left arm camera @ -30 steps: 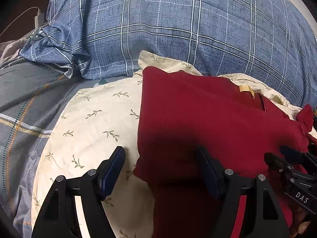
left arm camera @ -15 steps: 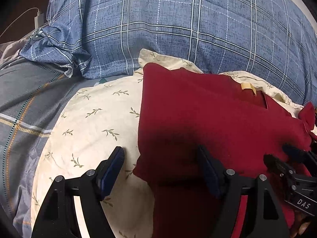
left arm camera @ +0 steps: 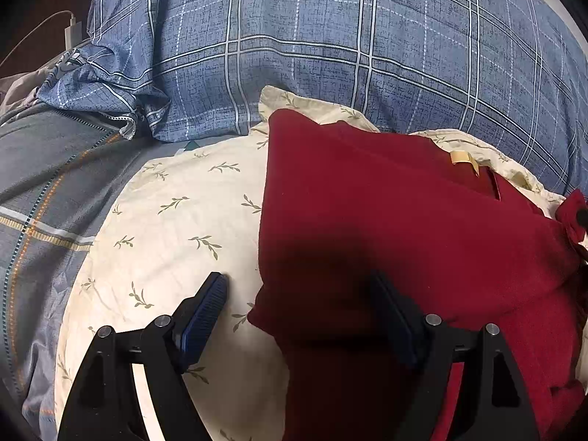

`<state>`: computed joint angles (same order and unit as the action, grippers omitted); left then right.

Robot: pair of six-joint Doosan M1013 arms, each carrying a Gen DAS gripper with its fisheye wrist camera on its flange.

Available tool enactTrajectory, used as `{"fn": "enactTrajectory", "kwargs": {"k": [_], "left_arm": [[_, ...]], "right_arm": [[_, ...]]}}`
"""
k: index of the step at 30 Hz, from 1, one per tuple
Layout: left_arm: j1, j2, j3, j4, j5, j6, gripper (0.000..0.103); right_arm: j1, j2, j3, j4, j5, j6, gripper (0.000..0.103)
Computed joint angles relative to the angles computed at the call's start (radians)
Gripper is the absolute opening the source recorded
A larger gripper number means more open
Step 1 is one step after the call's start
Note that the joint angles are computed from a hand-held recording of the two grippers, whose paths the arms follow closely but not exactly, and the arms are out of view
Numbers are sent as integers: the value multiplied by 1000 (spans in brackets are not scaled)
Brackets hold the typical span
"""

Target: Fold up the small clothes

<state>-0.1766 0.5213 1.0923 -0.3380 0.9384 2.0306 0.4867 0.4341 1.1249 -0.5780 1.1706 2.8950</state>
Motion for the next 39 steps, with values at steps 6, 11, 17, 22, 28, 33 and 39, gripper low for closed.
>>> {"fn": "enactTrajectory", "kwargs": {"k": [6, 11, 17, 22, 28, 33, 39], "left_arm": [[-1, 0, 0, 4, -1, 0, 81], [-1, 2, -2, 10, 2, -2, 82], [-2, 3, -4, 9, 4, -2, 83], [9, 13, -29, -19, 38, -8, 83], [41, 4, -44, -89, 23, -36, 82], [65, 4, -47, -141, 11, -61, 82], [81, 6, -49, -233, 62, -6, 82]], "right_arm": [[-104, -41, 82, 84, 36, 130, 84], [-151, -36, 102, 101, 42, 181, 84], [-192, -45, 144, 145, 3, 173, 11], [-147, -84, 150, 41, -54, 142, 9], [-49, -65, 23, -9, -159, -110, 9], [2, 13, -61, 181, -308, -348, 9], [19, 115, -132, 484, -228, -555, 34]]}}
